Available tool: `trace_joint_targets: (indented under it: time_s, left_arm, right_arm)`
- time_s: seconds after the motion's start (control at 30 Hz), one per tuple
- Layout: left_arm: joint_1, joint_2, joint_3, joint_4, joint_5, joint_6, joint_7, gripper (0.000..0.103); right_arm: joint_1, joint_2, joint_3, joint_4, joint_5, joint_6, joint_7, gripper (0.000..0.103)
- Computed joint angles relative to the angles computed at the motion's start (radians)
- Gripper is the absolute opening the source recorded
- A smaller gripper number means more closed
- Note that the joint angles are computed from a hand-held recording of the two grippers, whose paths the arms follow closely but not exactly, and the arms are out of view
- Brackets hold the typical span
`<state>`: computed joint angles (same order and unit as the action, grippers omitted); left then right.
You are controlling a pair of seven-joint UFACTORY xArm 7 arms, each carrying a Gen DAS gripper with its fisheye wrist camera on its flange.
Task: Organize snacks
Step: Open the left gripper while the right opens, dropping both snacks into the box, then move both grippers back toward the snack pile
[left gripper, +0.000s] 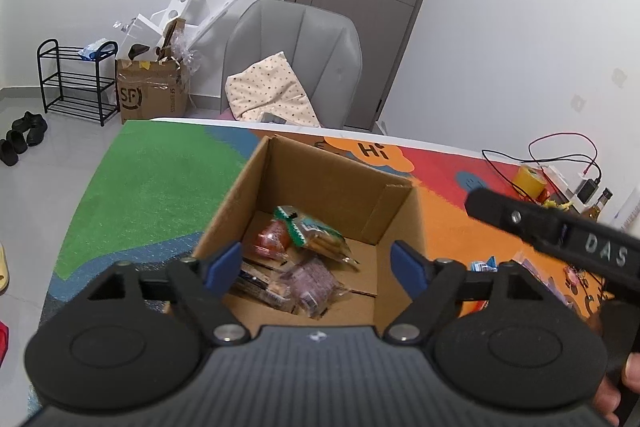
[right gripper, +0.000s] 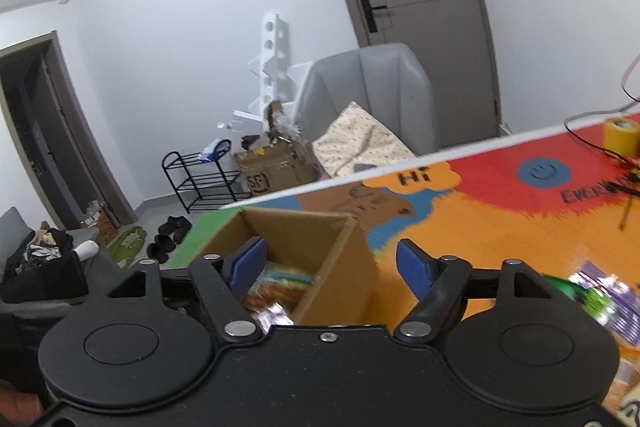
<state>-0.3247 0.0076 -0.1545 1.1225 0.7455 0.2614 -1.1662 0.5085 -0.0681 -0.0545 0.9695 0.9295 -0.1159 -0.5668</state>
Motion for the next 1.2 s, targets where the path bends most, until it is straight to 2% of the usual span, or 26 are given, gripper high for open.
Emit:
trace_joint_targets:
  time_s: [0.13,0.17,0.2,0.3,0.4,0.47,0.53,0.63,0.7,1.2]
  left_arm:
    - [-0.010,0.009,-0.008,0.004,-0.085,-0.011,0.071,0.085]
    - [-0.014,0.009,-0.009,0.003,-0.102,-0.015,0.085,0.087]
    - [-0.018,0.011,-0.010,0.004,-0.105,-0.017,0.089,0.088]
    - [-0.033,0.018,-0.012,0.013,-0.098,-0.010,0.089,0.091]
    - [-0.047,0.027,-0.017,0.020,-0.144,-0.012,0.136,0.092]
    - [-0.056,0.027,-0.018,0.018,-0.175,-0.014,0.165,0.093]
    - [-0.067,0.029,-0.019,0.021,-0.172,-0.009,0.166,0.095]
    - [-0.081,0.033,-0.021,0.026,-0.167,0.000,0.166,0.095]
    - [-0.089,0.037,-0.024,0.028,-0.180,-0.003,0.179,0.095]
    - [-0.153,0.037,-0.041,0.048,-0.139,0.019,0.129,0.095]
  right_arm:
    - [-0.157,-0.048,0.107,-0.084,-0.203,0.008,0.221,0.078]
    - [-0.172,-0.059,0.111,-0.101,-0.226,0.007,0.248,0.080]
    - [-0.168,-0.069,0.102,-0.115,-0.236,0.005,0.261,0.083]
    - [-0.178,-0.099,0.092,-0.150,-0.280,0.015,0.306,0.085]
    - [-0.164,-0.133,0.065,-0.187,-0.314,0.024,0.331,0.089]
    - [-0.182,-0.152,0.071,-0.208,-0.348,0.023,0.361,0.090]
    - [-0.188,-0.172,0.066,-0.231,-0.372,0.020,0.387,0.093]
    - [-0.148,-0.209,0.010,-0.266,-0.391,0.026,0.404,0.097]
    - [-0.151,-0.234,0.000,-0.289,-0.414,0.035,0.425,0.098]
    - [-0.249,-0.431,-0.039,-0.466,-0.603,0.081,0.588,0.099]
